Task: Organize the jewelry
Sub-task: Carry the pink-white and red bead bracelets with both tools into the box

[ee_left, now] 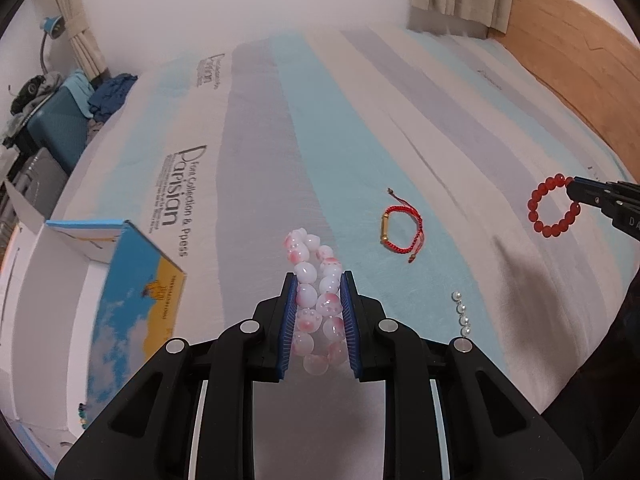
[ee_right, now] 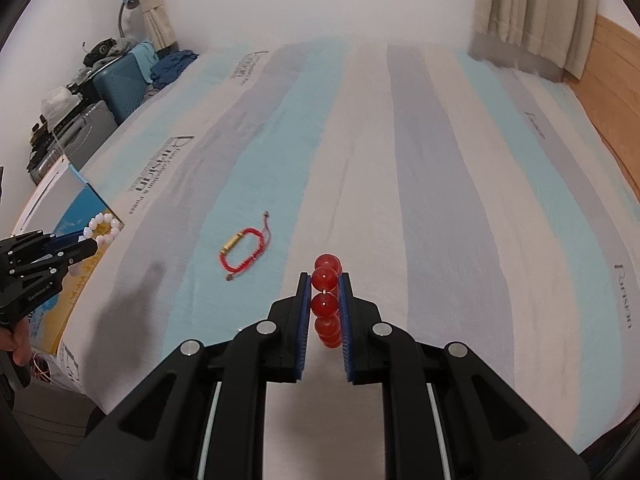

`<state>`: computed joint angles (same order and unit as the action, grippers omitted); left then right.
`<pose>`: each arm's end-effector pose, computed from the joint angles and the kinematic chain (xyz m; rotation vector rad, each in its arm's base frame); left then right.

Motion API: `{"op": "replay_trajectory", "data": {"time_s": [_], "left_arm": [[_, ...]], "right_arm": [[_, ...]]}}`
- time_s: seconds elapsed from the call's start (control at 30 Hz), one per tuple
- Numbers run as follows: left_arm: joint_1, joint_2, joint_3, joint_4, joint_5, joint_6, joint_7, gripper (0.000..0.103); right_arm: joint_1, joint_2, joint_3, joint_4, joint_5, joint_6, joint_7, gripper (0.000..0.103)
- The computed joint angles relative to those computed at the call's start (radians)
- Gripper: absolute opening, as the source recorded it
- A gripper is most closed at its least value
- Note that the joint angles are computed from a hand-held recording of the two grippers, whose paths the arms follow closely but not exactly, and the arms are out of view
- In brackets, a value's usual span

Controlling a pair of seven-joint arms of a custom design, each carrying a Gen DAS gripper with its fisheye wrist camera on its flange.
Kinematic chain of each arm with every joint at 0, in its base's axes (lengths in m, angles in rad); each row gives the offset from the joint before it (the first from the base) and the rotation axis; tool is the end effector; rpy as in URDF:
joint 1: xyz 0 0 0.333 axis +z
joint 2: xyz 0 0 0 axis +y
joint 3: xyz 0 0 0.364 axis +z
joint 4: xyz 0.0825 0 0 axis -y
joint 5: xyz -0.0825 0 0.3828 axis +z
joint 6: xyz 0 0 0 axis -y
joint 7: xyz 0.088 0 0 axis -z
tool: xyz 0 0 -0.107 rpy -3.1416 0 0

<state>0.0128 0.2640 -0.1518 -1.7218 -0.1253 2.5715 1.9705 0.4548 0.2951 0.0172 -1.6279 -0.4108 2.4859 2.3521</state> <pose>0.6852 -0.0817 0.5451 -1.4430 2.2653 -0.6413 0.6269 0.3202 0.5588 -1.7804 1.8833 -0.5550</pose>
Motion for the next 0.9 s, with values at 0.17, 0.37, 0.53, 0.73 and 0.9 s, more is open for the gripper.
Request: {"op": "replay_trajectory", "data": {"time_s": [0.17, 0.37, 0.53, 0.73, 0.9], "left_arm": [[0.022, -0.035, 0.006, -0.023, -0.02, 0.005, 0.025, 0.021], [0.044, -0.075, 0.032, -0.039, -0.012, -0.003, 0.021, 0.021], [0.076, -0.112, 0.051, -0.058, -0.033, -0.004, 0.041, 0.021], [0.116, -0.141, 0.078, -0.064, -0.053, -0.009, 0.057, 0.021], [0.145, -0.165, 0.097, -0.078, -0.065, -0.011, 0.067, 0.021]], "right_arm": [[0.02, 0.022, 0.006, 0.064, -0.003, -0.017, 0.003, 0.013], [0.059, 0.081, 0.01, 0.192, 0.001, -0.062, -0.024, 0.013], [0.098, 0.154, 0.01, 0.331, 0.017, -0.104, -0.063, 0.013], [0.151, 0.255, 0.0, 0.521, 0.045, -0.161, -0.118, 0.013], [0.199, 0.382, -0.013, 0.752, 0.081, -0.246, -0.181, 0.013]]}}
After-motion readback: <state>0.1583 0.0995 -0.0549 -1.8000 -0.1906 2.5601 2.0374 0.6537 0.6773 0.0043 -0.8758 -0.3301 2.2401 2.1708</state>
